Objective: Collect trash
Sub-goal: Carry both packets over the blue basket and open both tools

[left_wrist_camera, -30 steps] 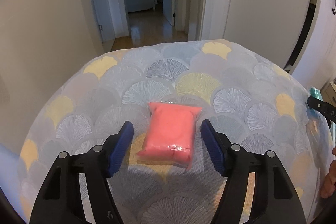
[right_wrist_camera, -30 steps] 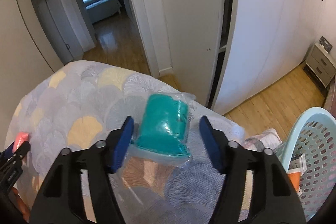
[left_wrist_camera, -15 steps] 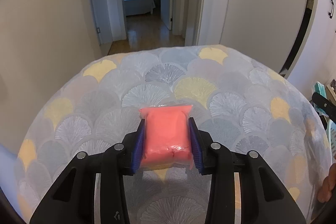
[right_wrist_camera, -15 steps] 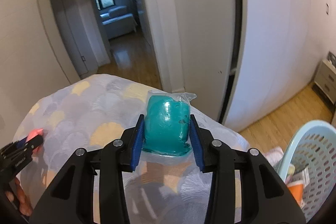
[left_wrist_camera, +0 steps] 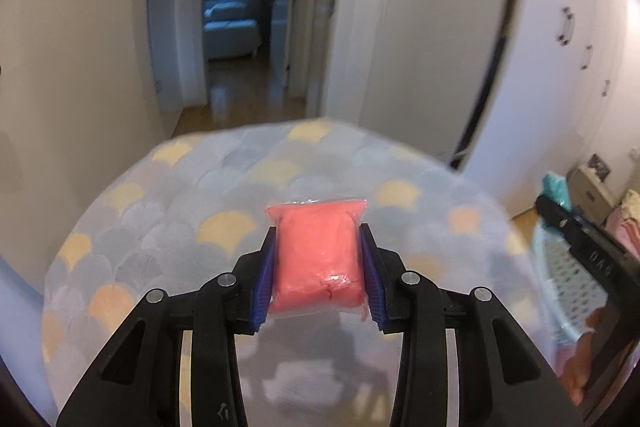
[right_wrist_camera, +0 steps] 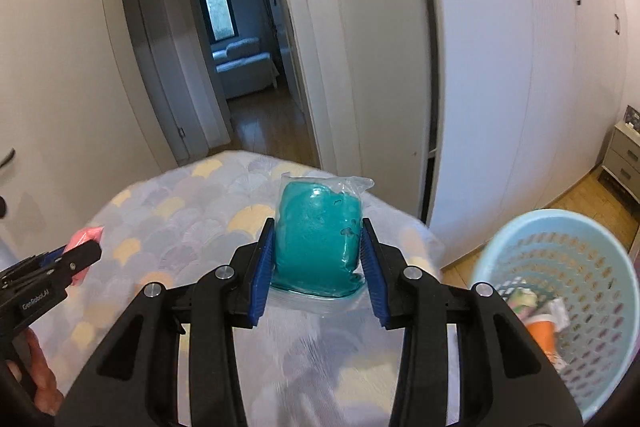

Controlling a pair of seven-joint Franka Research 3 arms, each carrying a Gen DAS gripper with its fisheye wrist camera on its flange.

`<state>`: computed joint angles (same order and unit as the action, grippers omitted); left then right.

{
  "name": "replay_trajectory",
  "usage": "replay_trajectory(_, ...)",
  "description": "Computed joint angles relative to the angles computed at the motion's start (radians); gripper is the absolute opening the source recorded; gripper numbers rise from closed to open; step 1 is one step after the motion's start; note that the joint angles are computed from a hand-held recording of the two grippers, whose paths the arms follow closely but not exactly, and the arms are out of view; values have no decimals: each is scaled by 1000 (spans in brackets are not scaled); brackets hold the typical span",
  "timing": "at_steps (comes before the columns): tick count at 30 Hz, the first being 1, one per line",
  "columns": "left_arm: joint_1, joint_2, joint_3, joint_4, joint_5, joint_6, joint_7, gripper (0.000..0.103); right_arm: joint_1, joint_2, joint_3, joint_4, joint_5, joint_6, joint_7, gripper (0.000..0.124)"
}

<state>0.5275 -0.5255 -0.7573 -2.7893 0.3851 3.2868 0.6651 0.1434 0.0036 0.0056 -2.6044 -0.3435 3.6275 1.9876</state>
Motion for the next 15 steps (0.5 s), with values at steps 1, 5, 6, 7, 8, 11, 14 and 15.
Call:
replay_trajectory(1, -20, -21, 2, -2, -4, 2, -6, 37, -9, -34, -9, -28, -17, 12, 10, 38)
replay_trajectory(5, -109, -97, -5, 24, -8, -12, -35, 37, 8, -201, -95, -142, -32, 5, -10, 38)
replay_trajectory(6, -117, -105, -15, 34, -4, -13, -42, 37, 23, -230, -140, -159, -70, 3, 11, 38)
replay_trajectory(7, -120, -106, -27, 48, 1, -11, -47, 37, 27, -276, -180, -186, -91, -7, 16, 38)
replay_trajectory(8, -137, -95, -34, 68, 6, -4, -51, 37, 26, -307, -196, -203, -82, -22, 2, 38)
replay_trajectory(11, -119, -64, -105, 131, 10, 11, -64, 37, 49, -394, -308, -245, -102, -65, -17, 38)
replay_trajectory(14, -75, -26, -199, 209, 21, -24, -81, 37, 56, -451, -402, -264, -105, -106, -58, 38)
replay_trajectory(15, -62, -6, -222, 229, 31, -27, -89, 37, 51, -461, -421, -268, -97, -116, -74, 38)
